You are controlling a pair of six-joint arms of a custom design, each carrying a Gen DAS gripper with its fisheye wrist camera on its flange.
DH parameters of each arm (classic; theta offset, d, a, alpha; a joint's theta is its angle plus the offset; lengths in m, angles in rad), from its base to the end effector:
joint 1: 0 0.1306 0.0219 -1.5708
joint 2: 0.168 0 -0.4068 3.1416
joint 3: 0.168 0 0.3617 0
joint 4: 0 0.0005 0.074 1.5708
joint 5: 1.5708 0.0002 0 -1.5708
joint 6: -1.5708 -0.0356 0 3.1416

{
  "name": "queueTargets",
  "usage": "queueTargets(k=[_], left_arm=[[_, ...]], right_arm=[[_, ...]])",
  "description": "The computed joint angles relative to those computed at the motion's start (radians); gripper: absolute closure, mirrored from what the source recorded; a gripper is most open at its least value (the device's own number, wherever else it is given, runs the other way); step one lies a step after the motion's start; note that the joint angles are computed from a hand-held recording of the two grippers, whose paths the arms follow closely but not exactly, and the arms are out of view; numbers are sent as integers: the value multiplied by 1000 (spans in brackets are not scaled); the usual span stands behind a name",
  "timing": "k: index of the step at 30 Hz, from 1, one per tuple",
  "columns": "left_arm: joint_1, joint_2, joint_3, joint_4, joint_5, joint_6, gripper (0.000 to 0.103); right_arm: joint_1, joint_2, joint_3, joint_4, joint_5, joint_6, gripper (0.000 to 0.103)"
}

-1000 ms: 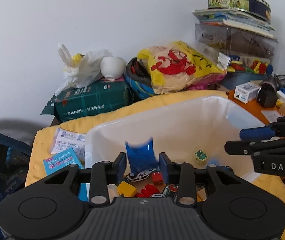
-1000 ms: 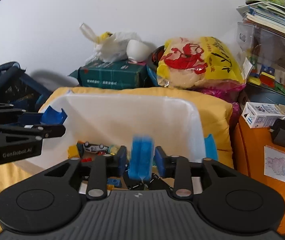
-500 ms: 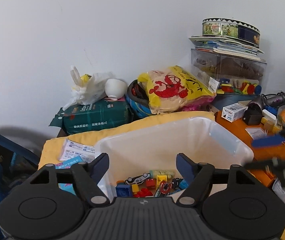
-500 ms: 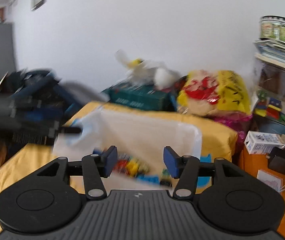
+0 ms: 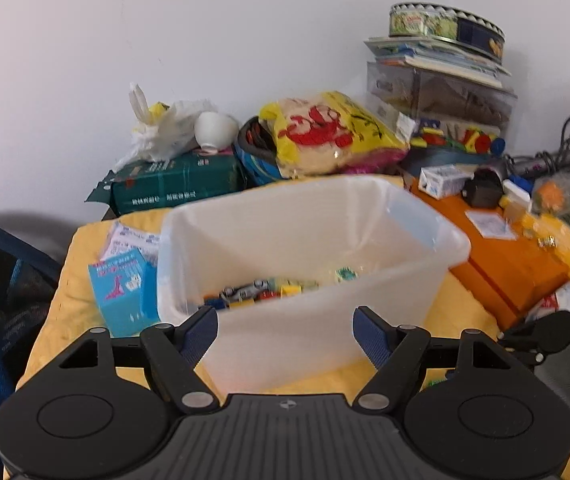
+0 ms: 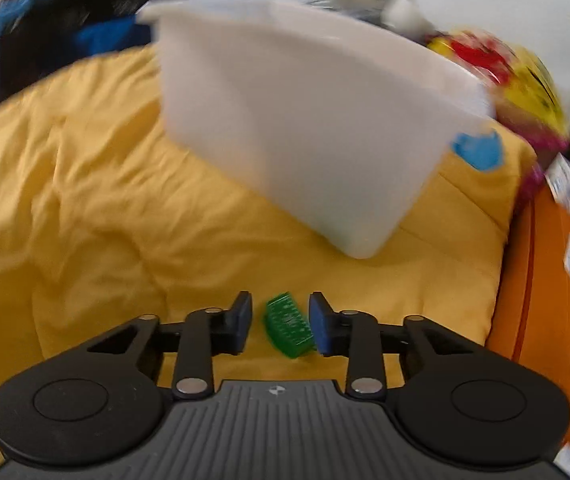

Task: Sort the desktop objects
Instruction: 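Grasp the green brick piece with the right tool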

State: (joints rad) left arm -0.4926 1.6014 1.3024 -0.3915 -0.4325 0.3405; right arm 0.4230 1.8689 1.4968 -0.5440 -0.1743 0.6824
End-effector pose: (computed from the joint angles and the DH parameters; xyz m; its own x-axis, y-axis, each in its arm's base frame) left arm 0.4735 -0.2378 0.3550 -0.5773 -0.0343 -0.8158 -0.0510 0.9987 -0.0058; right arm 0.5520 0.2547 0.2759 -0.2457 -0.7917 -0.5593 -0.8446 0.4580 -0.2773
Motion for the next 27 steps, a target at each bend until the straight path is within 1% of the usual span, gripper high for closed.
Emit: queueTargets(k=[2,3,4,5,8,9,10,11,12,15,16,18,20,21,24,25,27], left_arm=[[-8,-1,-7,-7,-1,2,25],[-12,-2,-10,-10,-6,2,25],[-15,-3,-12,-14,-10,2,25],[-17,-3,-14,-18,-11,3,25],[-16,-5,-14,-31,-3,19,25],[-16,-6,-16,-31,-1,24,25],[-15,-7,-17,-33,0,30,25],[-14,-8,-18,-34,5,38,25],[-11,-10,-19,-34,13,51,25],[-9,-18,-20,-33,3,75,25],[-8,-20,-15,-35,-4,75,25],[-6,-23,-2,-34,-22,59,25],[-3,-22,18,-34,-47,33,25],[-1,-20,32,-35,-58,16,25],[17,-1,85,-44,-58,-18,25],[23,8,107,-49,-54,-21,25],[35,26,139,-37,-39,-46,24]], right_arm=[[7,4,1,-10,19,38,74],[7,10,10,-22,26,49,73],[0,15,12,-35,23,65,70],[-6,19,15,-34,18,78,68],[-20,57,53,-41,30,73,67],[-26,76,80,-70,28,65,69],[-37,88,100,-91,-12,38,75],[-46,104,136,-143,-48,-8,79],[-52,111,153,-167,-68,-52,79],[-55,83,141,-166,-96,-108,79],[-55,72,144,-176,-122,-112,79],[-55,38,155,-198,-202,-107,79],[-54,8,173,-185,-271,-131,79],[-53,-2,184,-168,-286,-157,79],[-42,-11,223,-73,-286,-275,79],[-36,2,255,-59,-263,-314,79],[-18,43,334,-77,-183,-341,79]])
